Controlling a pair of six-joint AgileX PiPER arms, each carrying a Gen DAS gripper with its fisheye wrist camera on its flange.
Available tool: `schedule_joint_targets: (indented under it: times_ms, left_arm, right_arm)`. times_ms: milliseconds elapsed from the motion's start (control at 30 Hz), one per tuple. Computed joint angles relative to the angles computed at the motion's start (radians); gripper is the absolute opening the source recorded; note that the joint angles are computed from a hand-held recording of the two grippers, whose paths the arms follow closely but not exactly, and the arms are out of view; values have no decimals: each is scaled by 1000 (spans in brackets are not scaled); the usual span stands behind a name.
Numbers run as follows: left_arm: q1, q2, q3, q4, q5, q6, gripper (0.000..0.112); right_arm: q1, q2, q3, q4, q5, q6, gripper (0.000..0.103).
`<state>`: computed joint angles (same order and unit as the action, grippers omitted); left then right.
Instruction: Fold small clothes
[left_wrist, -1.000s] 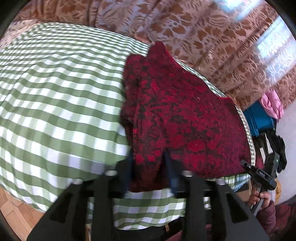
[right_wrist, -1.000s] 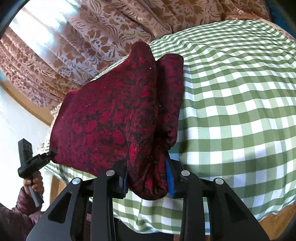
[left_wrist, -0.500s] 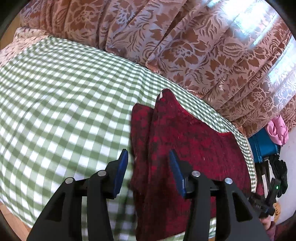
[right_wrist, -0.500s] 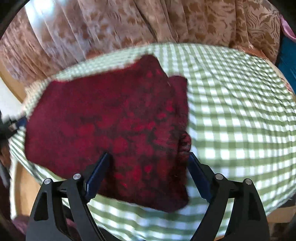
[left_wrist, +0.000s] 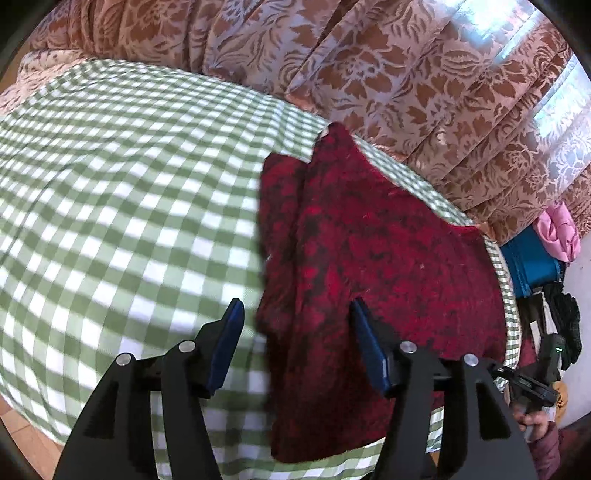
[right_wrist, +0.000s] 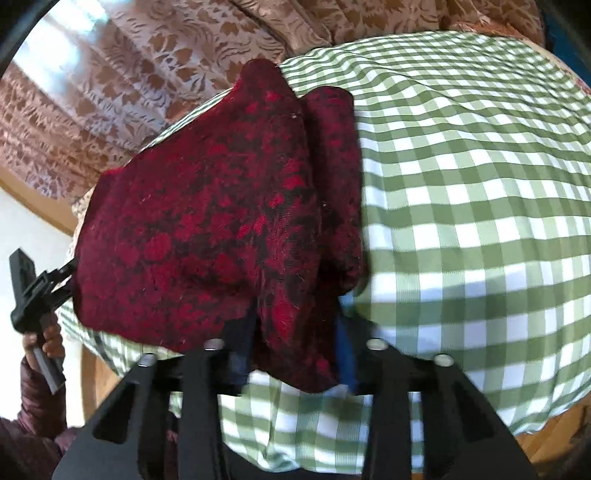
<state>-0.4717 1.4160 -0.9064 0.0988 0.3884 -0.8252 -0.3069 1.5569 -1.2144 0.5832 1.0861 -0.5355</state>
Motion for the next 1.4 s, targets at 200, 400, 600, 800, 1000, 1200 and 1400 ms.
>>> schedule_joint_targets:
  times_ms: [200,400,600,800,1000,1200,1400]
  left_arm:
    - [-46,22,-20,109,40,-93,61]
    - [-100,24,-135,341,199,-247,65]
    - [-181,103,-317,556,410,-346,71]
    - [-226,153,-402,630,500,-324,74]
    - [-203,192,-446,622,498,-283,74]
    - [-171,235,-481,598,482,-240,74]
    - [-150,269,-510,592,480,-216,74]
  right_arm:
    - [-48,-58,71,-50,87,-62,23]
    - [-89,-63,21,-5,70,-21,70]
    - [30,-83,-96,-22,-103,64,81]
    - [244,63,-247,-227,-226,290,81]
    - [286,192,-381,-280,-254,399,83]
    - [299,242,-410,-380,-296,480,83]
    - [301,263,-416,-469,-297,568,83]
